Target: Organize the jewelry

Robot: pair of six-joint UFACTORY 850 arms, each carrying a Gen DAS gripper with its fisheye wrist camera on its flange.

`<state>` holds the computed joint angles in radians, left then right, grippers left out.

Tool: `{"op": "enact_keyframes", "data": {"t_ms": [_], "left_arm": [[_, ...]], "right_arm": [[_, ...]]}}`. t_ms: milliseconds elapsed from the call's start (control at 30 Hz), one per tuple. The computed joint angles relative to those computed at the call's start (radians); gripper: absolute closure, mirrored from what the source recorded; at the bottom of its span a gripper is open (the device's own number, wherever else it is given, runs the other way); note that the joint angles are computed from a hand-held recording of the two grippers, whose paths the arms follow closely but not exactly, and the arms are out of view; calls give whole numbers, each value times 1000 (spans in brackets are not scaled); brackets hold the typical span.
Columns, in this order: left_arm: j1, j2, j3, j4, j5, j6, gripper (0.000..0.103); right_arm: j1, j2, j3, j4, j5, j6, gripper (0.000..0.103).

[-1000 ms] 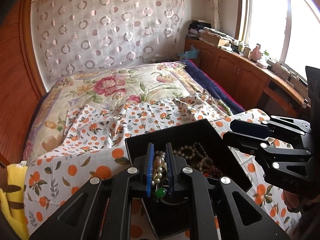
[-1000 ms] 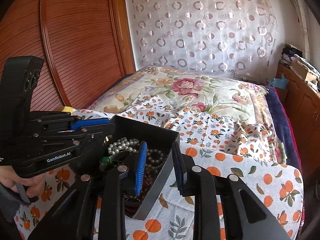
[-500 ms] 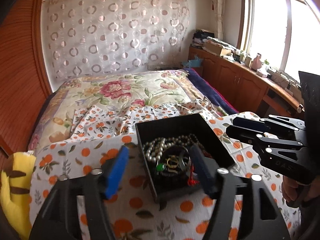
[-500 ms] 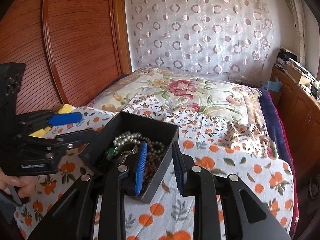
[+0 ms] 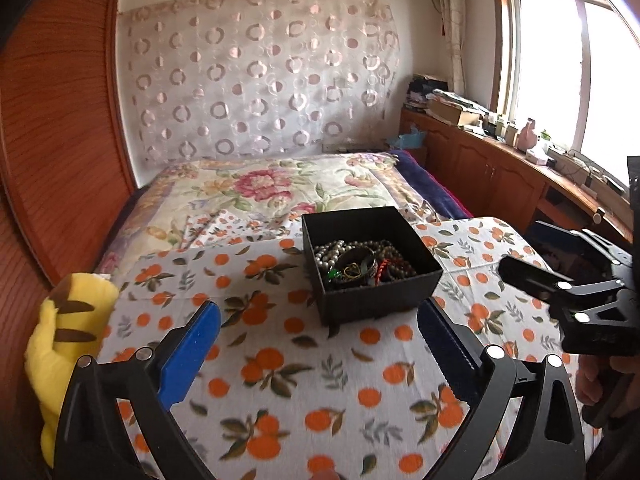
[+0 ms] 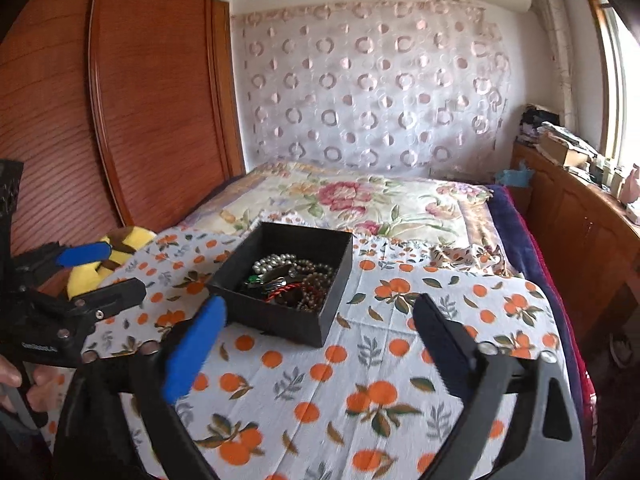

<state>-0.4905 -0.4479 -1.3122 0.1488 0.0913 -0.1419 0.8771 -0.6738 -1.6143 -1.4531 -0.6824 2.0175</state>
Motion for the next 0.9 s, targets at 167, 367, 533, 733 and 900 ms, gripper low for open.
{"op": "enact_keyframes", "data": {"t_ms": [167, 367, 533, 733, 900], "left_arm": [[-4, 72, 98, -56, 41, 43, 8], [-2, 137, 183, -107, 70, 70, 8], [-4, 164, 215, -264, 87, 235, 8], [-7, 175, 230, -285, 108, 255, 8], [-9, 181, 237, -264, 111, 230, 8]], "right_arm": [[52, 45, 63, -43, -112, 108, 3], [95, 71, 98, -34, -200, 152, 3], [113, 78, 109, -41, -217, 171, 3], [118, 70, 100, -42, -214, 163, 3], [115, 65, 97, -40, -209, 165, 3]]}}
